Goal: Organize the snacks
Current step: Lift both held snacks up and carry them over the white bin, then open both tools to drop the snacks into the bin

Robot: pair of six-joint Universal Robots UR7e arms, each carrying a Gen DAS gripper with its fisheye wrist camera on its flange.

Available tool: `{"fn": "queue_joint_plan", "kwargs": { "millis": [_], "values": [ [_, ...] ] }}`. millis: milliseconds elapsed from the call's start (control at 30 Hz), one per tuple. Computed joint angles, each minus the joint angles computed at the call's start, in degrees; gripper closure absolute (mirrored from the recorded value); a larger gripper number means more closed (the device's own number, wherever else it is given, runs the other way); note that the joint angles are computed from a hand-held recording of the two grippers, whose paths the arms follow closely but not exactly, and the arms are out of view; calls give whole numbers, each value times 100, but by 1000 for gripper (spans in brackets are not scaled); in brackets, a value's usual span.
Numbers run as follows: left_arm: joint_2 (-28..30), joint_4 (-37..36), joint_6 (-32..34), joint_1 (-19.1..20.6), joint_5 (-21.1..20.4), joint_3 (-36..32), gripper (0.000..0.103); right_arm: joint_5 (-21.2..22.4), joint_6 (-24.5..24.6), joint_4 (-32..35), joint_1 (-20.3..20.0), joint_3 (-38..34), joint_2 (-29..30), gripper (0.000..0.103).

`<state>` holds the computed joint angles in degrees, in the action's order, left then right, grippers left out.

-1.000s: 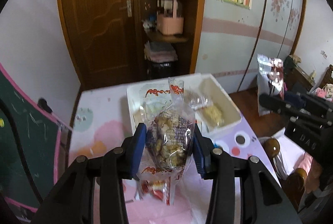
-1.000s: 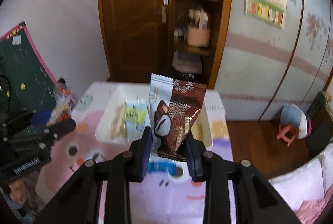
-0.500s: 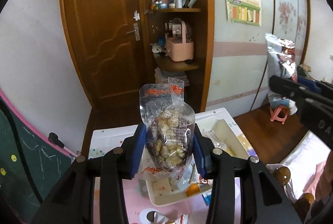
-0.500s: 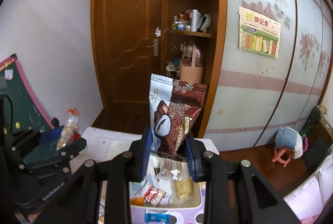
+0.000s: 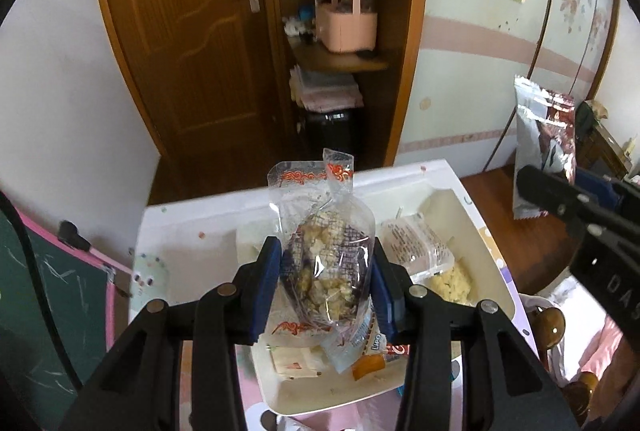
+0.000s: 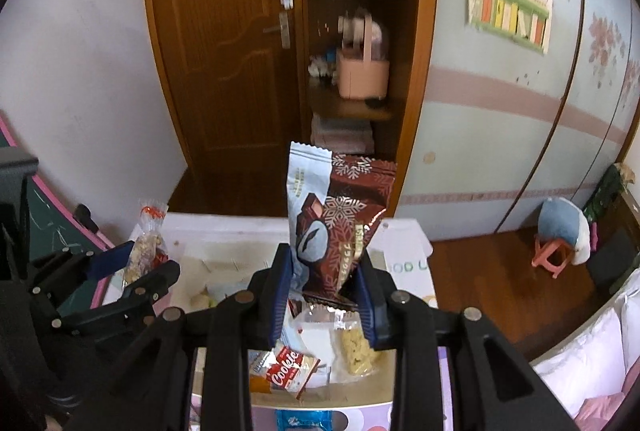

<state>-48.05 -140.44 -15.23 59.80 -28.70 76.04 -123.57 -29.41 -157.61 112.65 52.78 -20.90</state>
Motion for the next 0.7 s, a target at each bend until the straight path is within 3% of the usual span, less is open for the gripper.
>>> {"fn": "queue_joint_plan", "kwargs": {
  "millis": [300,367,400,433,500,567,700],
  "values": [
    [281,475,-277,297,-195,-256,59,-175,208,762,-186,-561,429,72],
    [329,509,-266,354,-249,-313,41,-227,237,981,-219,-682,510,68],
    [339,564,-306,376,-256,-328,20,-270,229,1099,-241,-730,553,59],
    [329,634,-422,378,-140,-291,13,-297,228,1214,-256,-852,620,57],
    [276,552,-427,402,-122,-179,12,-451,240,1193,-288,-830,657,43],
    [205,669,-578,443,-274,-123,12,-482,390,1327,-332,-777,629,37],
    [41,686,-737,442,-408,77,12,-544,773,1726,-374,-690,537,35]
  ]
}}
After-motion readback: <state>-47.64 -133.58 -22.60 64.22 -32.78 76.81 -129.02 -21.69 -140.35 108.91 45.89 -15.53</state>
